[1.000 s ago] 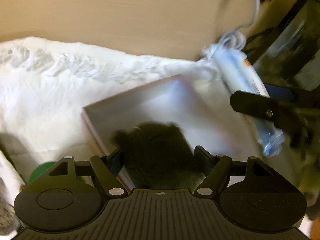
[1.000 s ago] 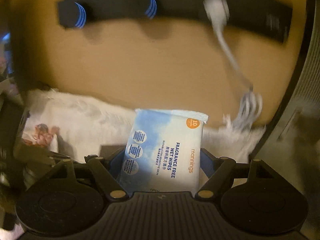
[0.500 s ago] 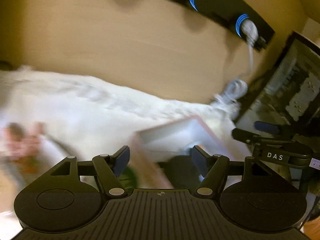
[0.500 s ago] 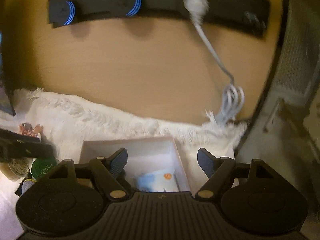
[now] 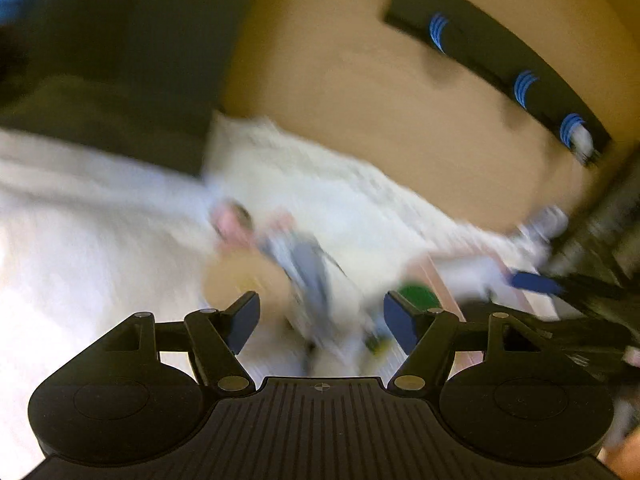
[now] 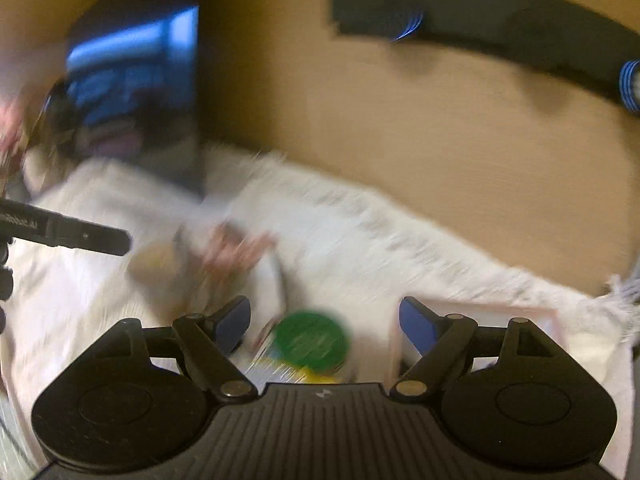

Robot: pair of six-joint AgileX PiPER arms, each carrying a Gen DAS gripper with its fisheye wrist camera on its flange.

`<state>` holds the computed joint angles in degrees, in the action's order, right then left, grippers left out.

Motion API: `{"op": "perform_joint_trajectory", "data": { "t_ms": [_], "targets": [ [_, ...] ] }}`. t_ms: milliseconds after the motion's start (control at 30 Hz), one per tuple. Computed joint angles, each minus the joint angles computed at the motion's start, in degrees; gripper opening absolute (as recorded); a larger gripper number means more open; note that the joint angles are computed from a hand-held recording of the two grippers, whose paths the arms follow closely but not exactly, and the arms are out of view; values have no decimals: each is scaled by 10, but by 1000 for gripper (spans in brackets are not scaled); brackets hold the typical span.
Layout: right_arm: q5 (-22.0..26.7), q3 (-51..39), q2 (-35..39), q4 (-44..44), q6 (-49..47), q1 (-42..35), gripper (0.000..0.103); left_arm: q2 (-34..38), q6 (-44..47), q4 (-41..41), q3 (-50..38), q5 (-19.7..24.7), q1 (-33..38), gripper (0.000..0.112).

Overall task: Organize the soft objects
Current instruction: 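Grasp the silver glitter disc by its yellow rim with the left gripper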

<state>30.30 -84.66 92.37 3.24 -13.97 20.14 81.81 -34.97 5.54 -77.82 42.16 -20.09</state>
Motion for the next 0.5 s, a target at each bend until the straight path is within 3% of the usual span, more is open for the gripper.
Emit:
{"op": "perform_joint_trajectory", "data": {
  "t_ms": [100,167,267,433,500],
  "targets": [
    [25,-2,29,-58,43,26,82,2,121,-128,83,-79,0,73],
    [23,7,34,-116,89,39,79,30,198,-207,101,-107,-2,73],
    [0,50,12,-192,177,51,74,80,265,-260,92,-113,-11,73],
    [-11,103,-28,-245,283,39,53,157,420,-392,59,-128,2,73],
    [-1,108,-34,-239,302,25,52,188,462,-423,40,-134,5,73]
  ]
}}
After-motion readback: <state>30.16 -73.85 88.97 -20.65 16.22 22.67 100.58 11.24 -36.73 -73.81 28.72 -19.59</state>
